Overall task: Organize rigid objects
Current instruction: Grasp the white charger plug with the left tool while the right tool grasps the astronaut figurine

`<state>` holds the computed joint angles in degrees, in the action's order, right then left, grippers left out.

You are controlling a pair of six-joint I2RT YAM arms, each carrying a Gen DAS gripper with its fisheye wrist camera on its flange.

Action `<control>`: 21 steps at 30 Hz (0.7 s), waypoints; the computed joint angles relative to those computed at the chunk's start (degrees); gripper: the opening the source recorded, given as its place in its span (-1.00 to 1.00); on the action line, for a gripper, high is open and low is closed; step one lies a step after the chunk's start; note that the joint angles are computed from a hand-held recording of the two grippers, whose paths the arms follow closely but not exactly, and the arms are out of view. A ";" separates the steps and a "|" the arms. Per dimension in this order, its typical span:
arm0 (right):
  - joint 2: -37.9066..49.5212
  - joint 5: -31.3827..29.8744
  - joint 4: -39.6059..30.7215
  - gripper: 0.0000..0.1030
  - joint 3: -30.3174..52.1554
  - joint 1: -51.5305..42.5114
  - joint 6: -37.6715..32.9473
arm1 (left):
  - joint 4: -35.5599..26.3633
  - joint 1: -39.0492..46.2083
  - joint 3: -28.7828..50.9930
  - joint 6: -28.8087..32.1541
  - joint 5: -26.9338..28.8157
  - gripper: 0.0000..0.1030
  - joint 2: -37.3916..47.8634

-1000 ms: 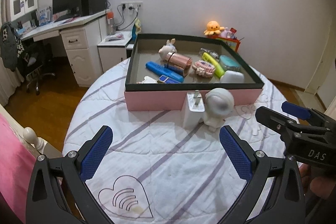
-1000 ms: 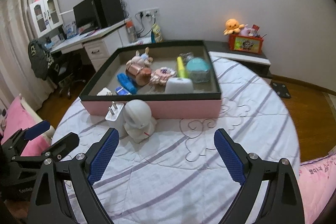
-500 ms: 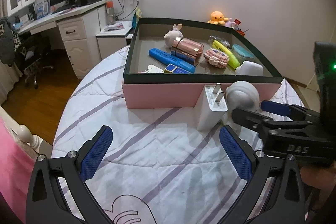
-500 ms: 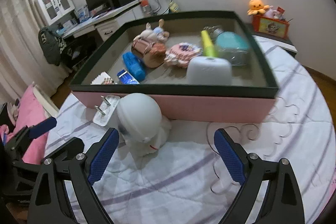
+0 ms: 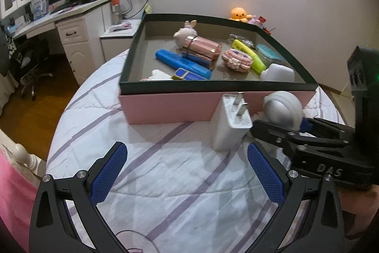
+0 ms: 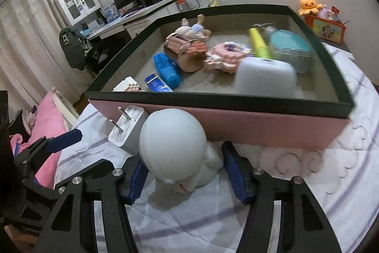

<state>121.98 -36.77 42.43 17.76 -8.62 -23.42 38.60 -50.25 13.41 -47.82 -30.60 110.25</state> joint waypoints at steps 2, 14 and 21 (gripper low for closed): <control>-0.79 -0.70 -2.24 0.17 0.12 -3.05 -1.74 | 0.23 0.38 1.07 0.80 0.72 0.99 0.85; -1.60 -1.50 -8.14 0.17 2.29 -10.07 -5.46 | 0.85 6.63 9.40 6.91 7.41 0.14 9.02; -3.29 -2.06 -9.35 0.18 1.35 -10.69 -6.30 | 8.36 6.06 5.32 7.07 9.61 -0.55 8.07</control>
